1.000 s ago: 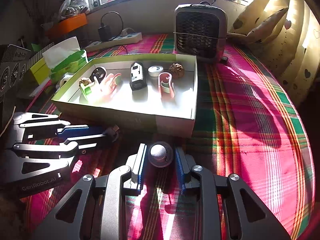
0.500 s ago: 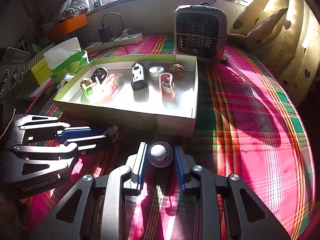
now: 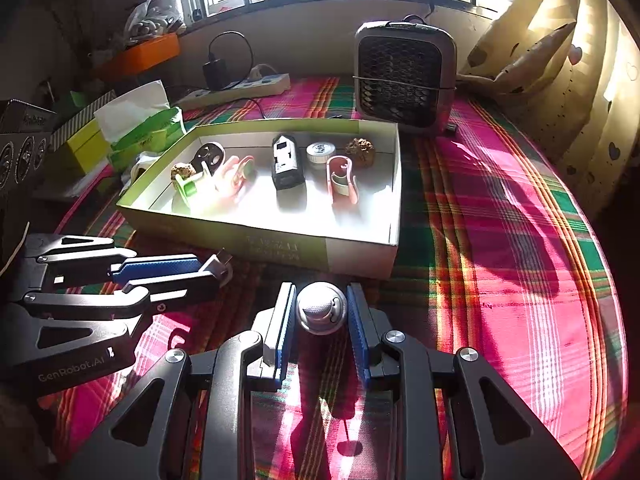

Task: Organize objects
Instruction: 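Carry the white cable with the left gripper while the right carries the white cap into the box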

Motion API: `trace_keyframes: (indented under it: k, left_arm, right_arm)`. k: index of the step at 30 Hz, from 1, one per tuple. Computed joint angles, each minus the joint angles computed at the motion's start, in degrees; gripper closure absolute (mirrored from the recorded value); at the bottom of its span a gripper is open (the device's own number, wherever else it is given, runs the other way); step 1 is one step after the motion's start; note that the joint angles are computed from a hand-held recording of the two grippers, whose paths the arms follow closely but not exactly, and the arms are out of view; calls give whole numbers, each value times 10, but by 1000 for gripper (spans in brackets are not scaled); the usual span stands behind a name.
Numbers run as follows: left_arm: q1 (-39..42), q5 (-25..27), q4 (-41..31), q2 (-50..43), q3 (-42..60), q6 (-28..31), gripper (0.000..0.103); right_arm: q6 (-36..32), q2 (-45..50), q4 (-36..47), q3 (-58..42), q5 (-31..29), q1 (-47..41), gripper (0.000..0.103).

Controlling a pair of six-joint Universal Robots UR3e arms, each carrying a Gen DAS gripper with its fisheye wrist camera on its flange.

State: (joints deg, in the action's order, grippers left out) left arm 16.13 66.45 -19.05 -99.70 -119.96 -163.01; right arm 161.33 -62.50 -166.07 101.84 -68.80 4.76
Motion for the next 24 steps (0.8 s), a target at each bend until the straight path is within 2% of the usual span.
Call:
trace_keyframes:
  k: [24]
  left_arm:
    - [30, -17, -9, 51, -4, -20, 88]
  right_arm:
    - [9, -21, 17, -27, 18, 4, 76]
